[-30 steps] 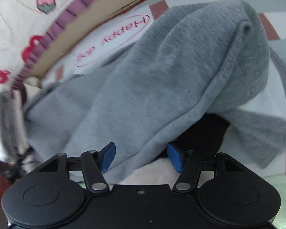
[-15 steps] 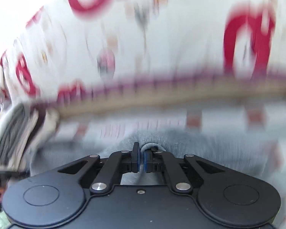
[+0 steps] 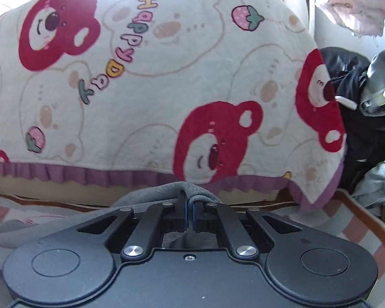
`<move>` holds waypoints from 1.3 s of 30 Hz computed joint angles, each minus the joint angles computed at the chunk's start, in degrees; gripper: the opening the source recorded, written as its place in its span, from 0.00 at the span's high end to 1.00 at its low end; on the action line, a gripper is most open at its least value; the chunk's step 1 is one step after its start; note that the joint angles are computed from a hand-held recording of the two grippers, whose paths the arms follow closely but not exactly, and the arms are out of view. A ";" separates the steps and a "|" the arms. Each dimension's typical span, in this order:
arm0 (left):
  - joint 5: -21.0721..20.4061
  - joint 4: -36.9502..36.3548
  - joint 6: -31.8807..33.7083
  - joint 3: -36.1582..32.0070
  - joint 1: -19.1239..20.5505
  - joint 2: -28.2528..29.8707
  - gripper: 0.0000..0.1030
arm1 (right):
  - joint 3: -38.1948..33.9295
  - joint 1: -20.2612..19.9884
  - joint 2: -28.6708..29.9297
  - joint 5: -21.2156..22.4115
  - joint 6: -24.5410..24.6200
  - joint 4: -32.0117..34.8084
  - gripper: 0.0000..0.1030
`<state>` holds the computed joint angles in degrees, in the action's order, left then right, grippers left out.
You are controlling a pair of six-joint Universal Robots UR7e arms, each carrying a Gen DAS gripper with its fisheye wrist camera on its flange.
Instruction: Fold clothes
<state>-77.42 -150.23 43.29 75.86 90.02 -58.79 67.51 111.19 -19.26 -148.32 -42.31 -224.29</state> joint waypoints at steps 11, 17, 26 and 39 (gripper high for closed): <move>11.67 9.07 9.96 -10.93 -4.52 9.64 0.22 | 4.28 -1.53 -1.43 -1.67 4.00 1.93 0.97; 10.69 16.87 4.18 -15.23 -3.37 12.35 0.16 | 8.15 -2.31 -3.21 1.63 6.21 3.88 0.95; -2.41 4.24 -5.66 -5.99 -1.56 5.00 0.94 | 10.59 -1.64 -4.64 4.93 4.79 -0.35 0.96; -8.19 -31.88 -6.69 14.43 -5.23 -10.09 0.94 | 13.95 7.86 -10.35 5.59 3.15 -11.62 0.96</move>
<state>-85.61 -182.11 36.60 90.29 84.79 -68.88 81.47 119.05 -29.61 -142.73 -39.17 -235.91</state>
